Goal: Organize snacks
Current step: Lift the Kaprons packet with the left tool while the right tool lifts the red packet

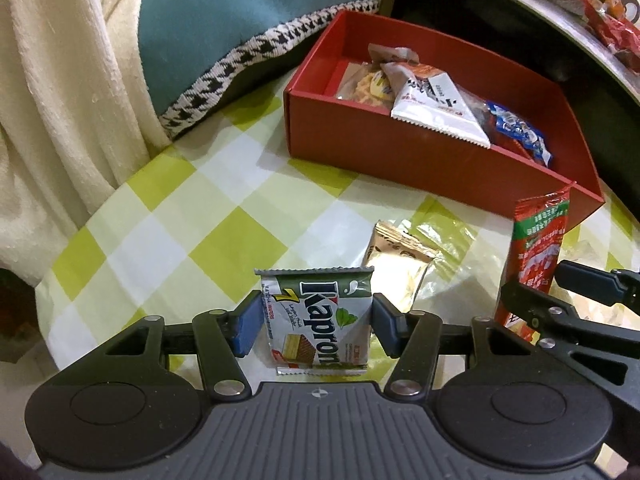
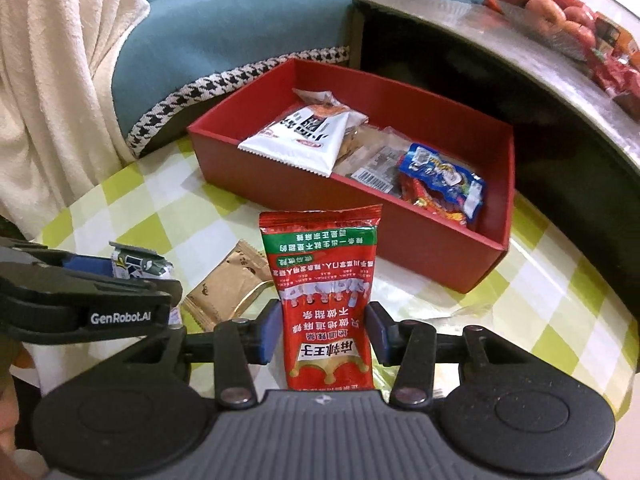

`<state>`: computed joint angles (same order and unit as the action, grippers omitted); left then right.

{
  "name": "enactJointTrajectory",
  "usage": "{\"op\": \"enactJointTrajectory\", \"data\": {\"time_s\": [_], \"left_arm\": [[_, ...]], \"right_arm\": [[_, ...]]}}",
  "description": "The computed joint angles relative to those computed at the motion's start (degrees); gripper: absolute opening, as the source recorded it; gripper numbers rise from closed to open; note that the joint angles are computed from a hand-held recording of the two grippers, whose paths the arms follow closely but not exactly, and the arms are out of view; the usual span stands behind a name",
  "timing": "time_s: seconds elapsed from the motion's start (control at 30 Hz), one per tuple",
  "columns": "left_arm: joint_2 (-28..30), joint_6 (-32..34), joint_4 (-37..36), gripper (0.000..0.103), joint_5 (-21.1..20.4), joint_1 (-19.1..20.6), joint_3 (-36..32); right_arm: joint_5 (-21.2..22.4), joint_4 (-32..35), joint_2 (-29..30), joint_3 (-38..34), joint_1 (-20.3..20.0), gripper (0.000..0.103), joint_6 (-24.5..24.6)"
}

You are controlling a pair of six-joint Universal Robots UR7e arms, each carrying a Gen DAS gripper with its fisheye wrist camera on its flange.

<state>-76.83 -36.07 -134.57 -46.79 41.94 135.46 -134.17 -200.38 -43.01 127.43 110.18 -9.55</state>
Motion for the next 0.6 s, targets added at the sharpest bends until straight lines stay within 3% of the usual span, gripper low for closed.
{"op": "enactJointTrajectory", "data": {"time_s": [0.2, 0.3, 0.4, 0.5, 0.53, 0.6], "left_arm": [[-0.41, -0.15, -0.32, 0.065, 0.11, -0.64, 0.17], [-0.35, 0.02, -0.14, 0.065, -0.03, -0.56, 0.12], [-0.18, 0.32, -0.08, 0.065, -0.59, 0.06, -0.20], [0.43, 1.08, -0.44, 0.065, -0.87, 0.54, -0.43], [0.58, 1.24, -0.51, 0.065, -1.03, 0.65, -0.47], [0.95, 1.50, -0.57, 0.065, -1.20, 1.04, -0.62]], "right_arm": [[1.48, -0.26, -0.82, 0.77, -0.78, 0.040, 0.94], [5.19, 2.25, -2.51, 1.43, -2.93, 0.041, 1.60], [7.26, 4.65, -3.02, 1.04, -4.70, 0.048, 1.02], [6.19, 7.97, -1.92, -0.66, -6.21, 0.051, 2.05], [6.44, 8.92, -1.50, -1.08, -6.87, 0.057, 2.33], [4.89, 6.81, 0.38, -1.95, -6.65, 0.060, 0.23]]}}
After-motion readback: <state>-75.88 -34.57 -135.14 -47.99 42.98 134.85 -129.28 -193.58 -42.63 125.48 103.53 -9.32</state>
